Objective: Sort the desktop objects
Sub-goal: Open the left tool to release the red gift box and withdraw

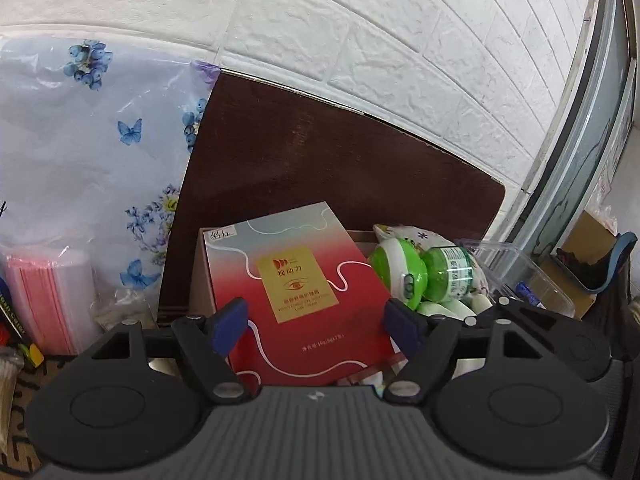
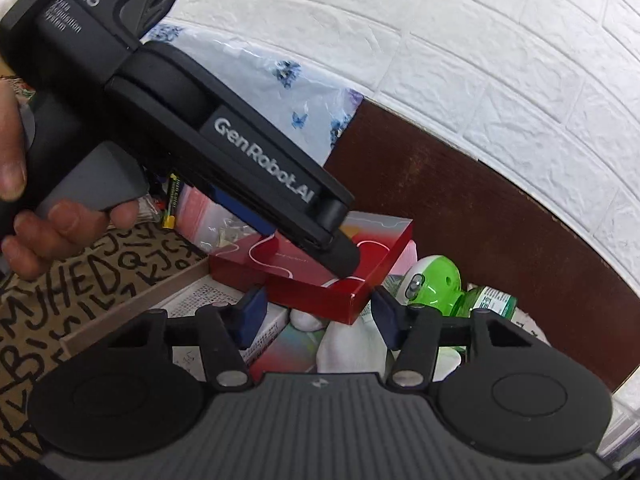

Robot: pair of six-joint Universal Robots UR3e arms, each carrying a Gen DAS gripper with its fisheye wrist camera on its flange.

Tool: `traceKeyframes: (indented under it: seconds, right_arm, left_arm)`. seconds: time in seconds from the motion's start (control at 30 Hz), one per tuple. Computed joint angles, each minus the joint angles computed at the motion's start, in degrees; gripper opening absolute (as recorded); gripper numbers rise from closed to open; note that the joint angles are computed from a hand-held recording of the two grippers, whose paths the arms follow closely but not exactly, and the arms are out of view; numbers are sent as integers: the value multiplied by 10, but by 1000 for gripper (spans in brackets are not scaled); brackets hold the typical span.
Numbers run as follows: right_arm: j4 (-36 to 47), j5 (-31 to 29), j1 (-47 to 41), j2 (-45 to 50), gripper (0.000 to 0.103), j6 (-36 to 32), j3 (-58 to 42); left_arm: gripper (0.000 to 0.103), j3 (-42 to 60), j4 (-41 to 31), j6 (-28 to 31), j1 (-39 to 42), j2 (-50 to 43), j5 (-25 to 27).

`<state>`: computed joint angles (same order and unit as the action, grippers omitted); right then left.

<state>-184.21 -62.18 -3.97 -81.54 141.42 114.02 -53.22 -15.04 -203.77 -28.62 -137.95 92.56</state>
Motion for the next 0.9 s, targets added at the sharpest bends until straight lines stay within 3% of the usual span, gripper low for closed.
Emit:
traceKeyframes:
  seconds: [0.17, 0.23, 0.3, 0.37, 0.63, 0.9]
  right_arm:
    - [0, -10, 5, 1, 57, 10, -5]
    - [-5, -7, 5, -7, 66, 10, 6]
    - [-39, -15, 6, -19, 82, 24, 32]
    - [-65, -17, 5, -40, 83, 38, 60]
    - [-109, -8, 4, -162, 91, 79, 197]
    - [-120, 9, 10, -252, 91, 129, 320]
  left_arm:
    - [82, -17, 13, -14, 6, 9, -15]
    - [87, -58, 37, -21, 12, 30, -40]
    - [93, -102, 60, -27, 14, 56, -59]
    - [95, -155, 99, -23, 8, 84, -59]
    - [98, -342, 219, -16, -53, 173, 19]
    - [98, -463, 268, -33, -116, 213, 93]
